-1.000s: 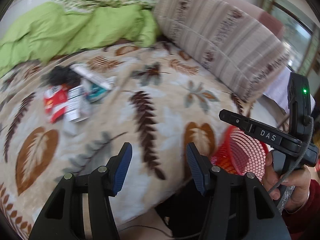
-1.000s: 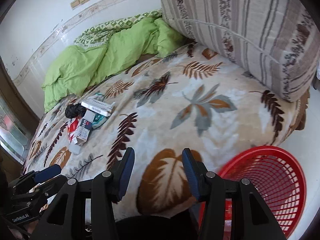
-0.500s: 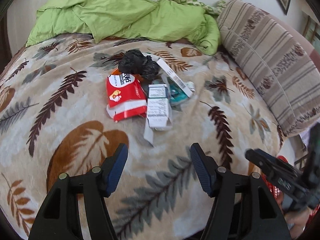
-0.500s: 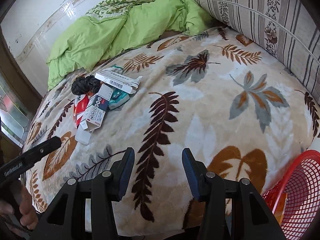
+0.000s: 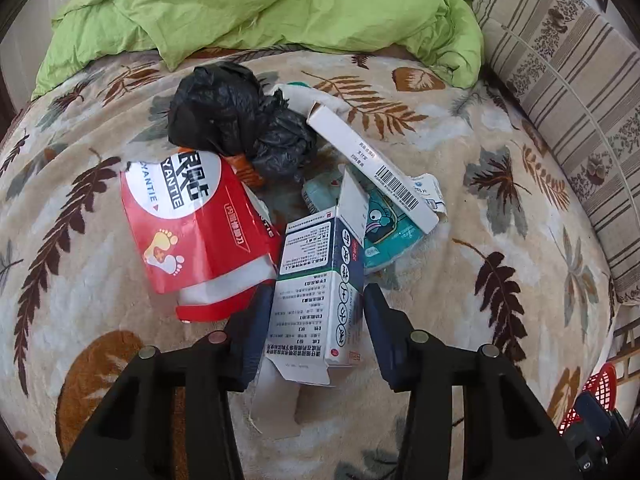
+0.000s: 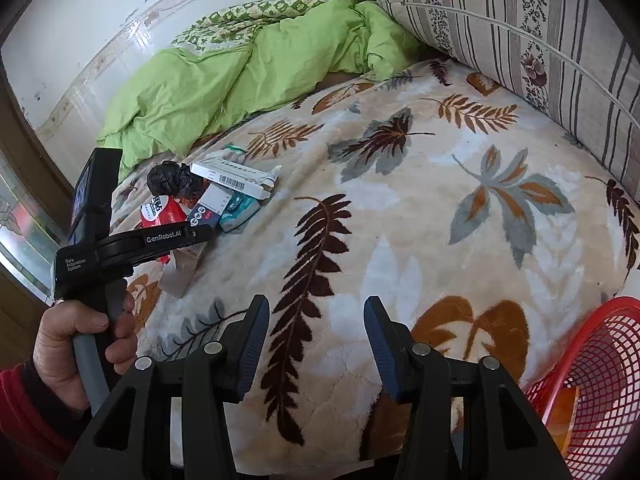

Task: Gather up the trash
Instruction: 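Grasp the white medicine box with the left tool while the right tool grasps the white barcode box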

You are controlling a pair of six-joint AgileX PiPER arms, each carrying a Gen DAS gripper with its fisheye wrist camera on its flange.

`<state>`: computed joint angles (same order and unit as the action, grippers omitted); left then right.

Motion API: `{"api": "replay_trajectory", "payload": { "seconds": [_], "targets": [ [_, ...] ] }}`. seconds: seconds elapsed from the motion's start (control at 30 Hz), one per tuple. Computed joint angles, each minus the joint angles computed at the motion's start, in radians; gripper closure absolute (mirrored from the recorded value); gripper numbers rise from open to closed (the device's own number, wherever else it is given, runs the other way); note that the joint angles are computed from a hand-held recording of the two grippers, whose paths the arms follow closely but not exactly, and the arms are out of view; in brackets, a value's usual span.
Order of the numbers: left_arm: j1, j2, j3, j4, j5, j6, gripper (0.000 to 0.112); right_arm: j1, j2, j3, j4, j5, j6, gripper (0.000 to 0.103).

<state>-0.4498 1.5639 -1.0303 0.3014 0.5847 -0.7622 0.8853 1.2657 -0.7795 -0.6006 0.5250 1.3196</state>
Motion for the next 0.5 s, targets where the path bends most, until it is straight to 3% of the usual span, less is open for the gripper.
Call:
{"api": "replay_trajectory", "payload": {
  "seconds": [0.07, 0.23, 0.37, 0.5],
  "targets": [
    [-0.010, -0.032, 0.035, 0.016, -0.023, -0.008, 0.073, 0.003, 0.001, 0.000, -0.004, -0.001, 0.007, 0.051],
    [-0.041, -0.218, 0.208, 0.020, -0.050, -0.023, 0.074, -0.007, 0.010, -0.002, 0.026, -0.023, -0.024, 0.051],
    [-0.080, -0.407, 0.356, 0.069, 0.001, -0.113, 0.074, -0.002, 0.024, -0.017, 0.045, -0.015, -0.058, 0.051],
    [-0.172, -0.549, 0.461, 0.292, 0.153, -0.426, 0.073, -0.032, 0.063, -0.058, 0.211, -0.027, -0.274, 0.050]
  ]
}}
